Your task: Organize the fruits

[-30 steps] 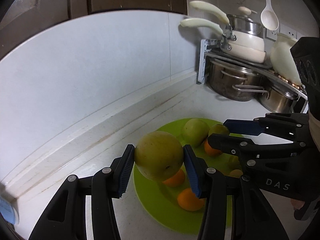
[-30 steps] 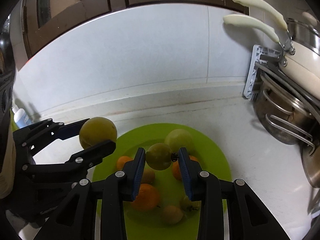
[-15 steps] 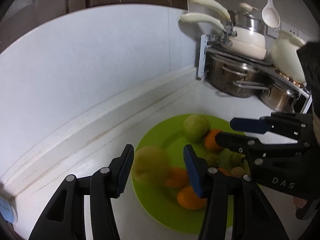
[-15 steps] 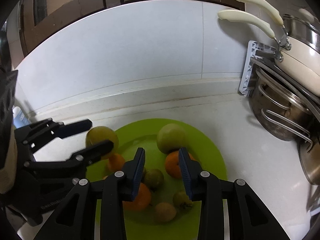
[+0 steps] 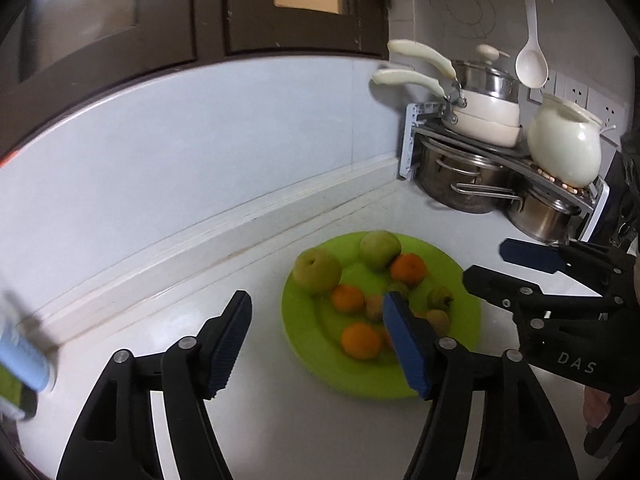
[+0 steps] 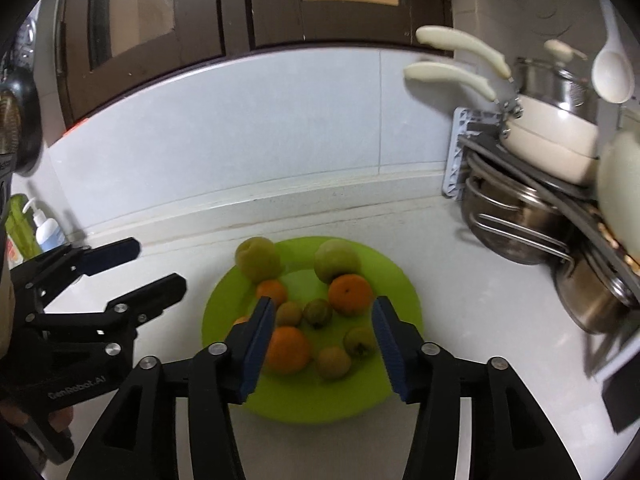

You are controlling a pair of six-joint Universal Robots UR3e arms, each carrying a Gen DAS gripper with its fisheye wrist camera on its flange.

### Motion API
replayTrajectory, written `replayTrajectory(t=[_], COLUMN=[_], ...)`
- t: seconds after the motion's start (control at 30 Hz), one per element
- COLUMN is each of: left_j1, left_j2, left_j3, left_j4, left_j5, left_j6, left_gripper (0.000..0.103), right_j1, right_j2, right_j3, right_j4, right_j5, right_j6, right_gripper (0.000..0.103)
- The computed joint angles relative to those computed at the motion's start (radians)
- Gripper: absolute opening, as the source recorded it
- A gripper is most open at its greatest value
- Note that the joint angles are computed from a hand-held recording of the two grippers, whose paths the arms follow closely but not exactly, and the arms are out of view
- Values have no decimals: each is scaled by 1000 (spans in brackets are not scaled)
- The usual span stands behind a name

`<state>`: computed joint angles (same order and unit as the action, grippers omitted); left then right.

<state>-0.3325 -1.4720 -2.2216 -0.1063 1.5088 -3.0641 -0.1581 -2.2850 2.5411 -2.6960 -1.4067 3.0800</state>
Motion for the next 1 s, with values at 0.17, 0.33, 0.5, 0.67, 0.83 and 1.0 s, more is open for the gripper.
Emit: replayTrajectory(t=[0.17,0.33,0.5,0.67,0.83,1.0], left_j1=[2,1,29,72,-30,-292], left_j2=[177,381,586,847,941,851], left_j3=[-103,-194,-252,-292,-288,-268], left_j4=[-61,-156,-285,-484,-548,-478], left_j5=[19,41,17,-29,70,305], left_j6=[-38,-32,2,56,10,-152], left_gripper=[79,89,94,98,100,101], right_j1=[67,292,739,1098,1304,1437], right_j2=[-210,-243,-80,39,93,106], right_j3=[11,-4,-58,-152,-249,-343], right_j4=[175,209,183,378,639,879], right_j5=[-81,-289,-688,-974,-1081,-1134], right_j6=[63,225,550,923,1212,1400], right_gripper=[58,62,70,72,72,72])
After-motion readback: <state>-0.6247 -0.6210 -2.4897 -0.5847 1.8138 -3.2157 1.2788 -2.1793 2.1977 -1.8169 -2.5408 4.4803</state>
